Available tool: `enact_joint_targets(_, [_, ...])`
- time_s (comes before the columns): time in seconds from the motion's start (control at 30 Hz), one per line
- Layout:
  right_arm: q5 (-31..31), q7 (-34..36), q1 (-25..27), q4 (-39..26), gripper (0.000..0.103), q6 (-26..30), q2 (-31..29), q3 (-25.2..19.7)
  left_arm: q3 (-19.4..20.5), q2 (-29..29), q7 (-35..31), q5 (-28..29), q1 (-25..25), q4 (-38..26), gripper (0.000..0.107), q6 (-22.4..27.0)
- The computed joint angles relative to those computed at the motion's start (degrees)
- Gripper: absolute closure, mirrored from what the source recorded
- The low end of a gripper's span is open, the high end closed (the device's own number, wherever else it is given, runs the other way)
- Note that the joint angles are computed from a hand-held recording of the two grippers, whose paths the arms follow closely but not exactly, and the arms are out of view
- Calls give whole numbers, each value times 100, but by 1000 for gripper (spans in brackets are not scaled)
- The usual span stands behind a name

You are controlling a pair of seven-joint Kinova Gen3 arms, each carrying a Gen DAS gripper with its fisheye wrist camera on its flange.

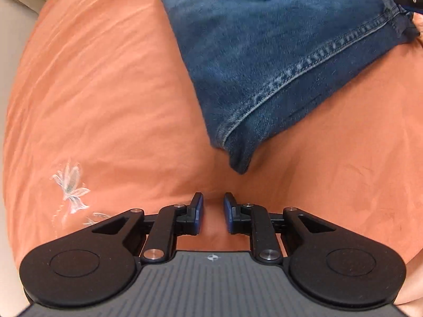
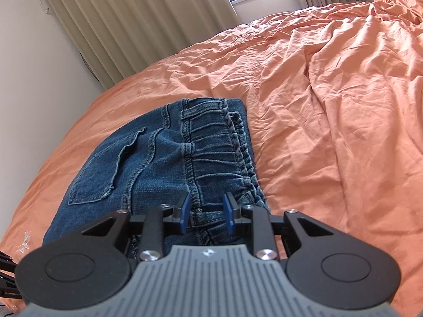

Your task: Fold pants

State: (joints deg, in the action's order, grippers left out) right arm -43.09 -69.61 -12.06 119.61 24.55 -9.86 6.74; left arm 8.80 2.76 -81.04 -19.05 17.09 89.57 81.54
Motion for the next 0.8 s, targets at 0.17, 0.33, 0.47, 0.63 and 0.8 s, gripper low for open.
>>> enact_joint_targets(0.17, [-607, 167, 21, 239, 65, 190, -455, 324, -124, -472, -324, 686, -381, -104, 76, -415])
enact_joint_targets(0.33, [-1772, 290, -484, 656, 39, -8, -800, 1278, 185, -902, -190, 1247, -1174, 121, 57, -1580])
enact_joint_targets(0.47, [-2649, 698, -918, 685, 32, 796, -445, 2332, -207, -1013, -99, 2179, -1468, 461, 36, -2420])
enact_joint_targets(0.63, [-2830, 852, -516, 477, 32, 1570, 161, 2252, -795, -761, -61, 3344, -1766, 714, 34, -2914])
enact_joint_targets(0.8, [-3324, 1382, -144, 386, 34, 2020, 646, 2089, -1660, -453, -313, 4509, -1541, 1112, 33, -3365])
